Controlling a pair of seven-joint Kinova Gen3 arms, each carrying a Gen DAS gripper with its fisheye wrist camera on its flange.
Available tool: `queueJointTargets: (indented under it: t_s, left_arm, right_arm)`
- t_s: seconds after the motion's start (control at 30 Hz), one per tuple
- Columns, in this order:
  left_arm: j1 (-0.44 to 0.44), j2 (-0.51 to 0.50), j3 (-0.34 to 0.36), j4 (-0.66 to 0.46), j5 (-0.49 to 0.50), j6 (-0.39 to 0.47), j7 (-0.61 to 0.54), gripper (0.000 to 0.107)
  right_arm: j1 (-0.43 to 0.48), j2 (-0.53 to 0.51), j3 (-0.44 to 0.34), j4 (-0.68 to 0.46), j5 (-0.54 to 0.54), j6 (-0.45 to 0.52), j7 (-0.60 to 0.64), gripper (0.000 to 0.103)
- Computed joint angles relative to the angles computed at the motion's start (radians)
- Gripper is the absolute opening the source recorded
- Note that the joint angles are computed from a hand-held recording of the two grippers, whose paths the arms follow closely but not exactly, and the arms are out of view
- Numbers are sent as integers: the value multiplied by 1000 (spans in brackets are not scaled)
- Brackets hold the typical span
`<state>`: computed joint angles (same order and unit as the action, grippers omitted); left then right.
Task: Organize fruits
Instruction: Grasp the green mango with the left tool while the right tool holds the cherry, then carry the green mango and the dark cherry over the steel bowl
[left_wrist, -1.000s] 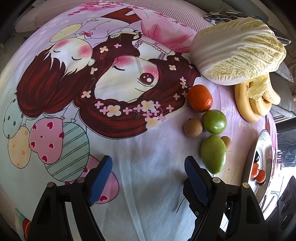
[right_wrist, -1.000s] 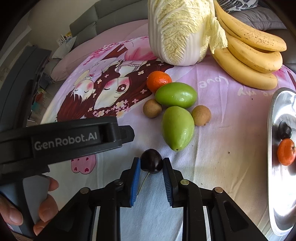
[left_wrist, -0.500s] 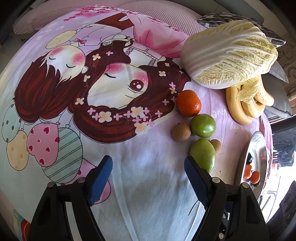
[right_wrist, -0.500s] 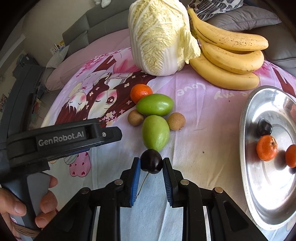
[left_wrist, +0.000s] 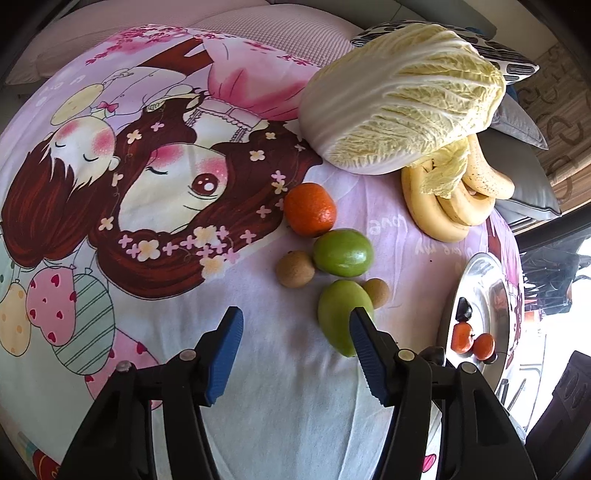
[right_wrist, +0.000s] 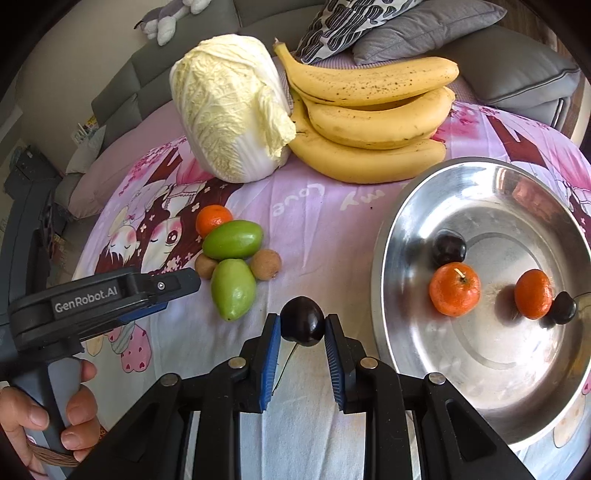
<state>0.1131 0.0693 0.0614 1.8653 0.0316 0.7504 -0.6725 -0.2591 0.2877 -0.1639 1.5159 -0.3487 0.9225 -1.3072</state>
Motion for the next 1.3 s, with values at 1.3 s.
queueJointTargets:
  t_s: [1.3]
  left_arm:
    - [29, 180, -2, -114, 120, -47, -114, 42]
  right_arm:
    - [15, 5, 10, -9, 3, 16, -5, 26]
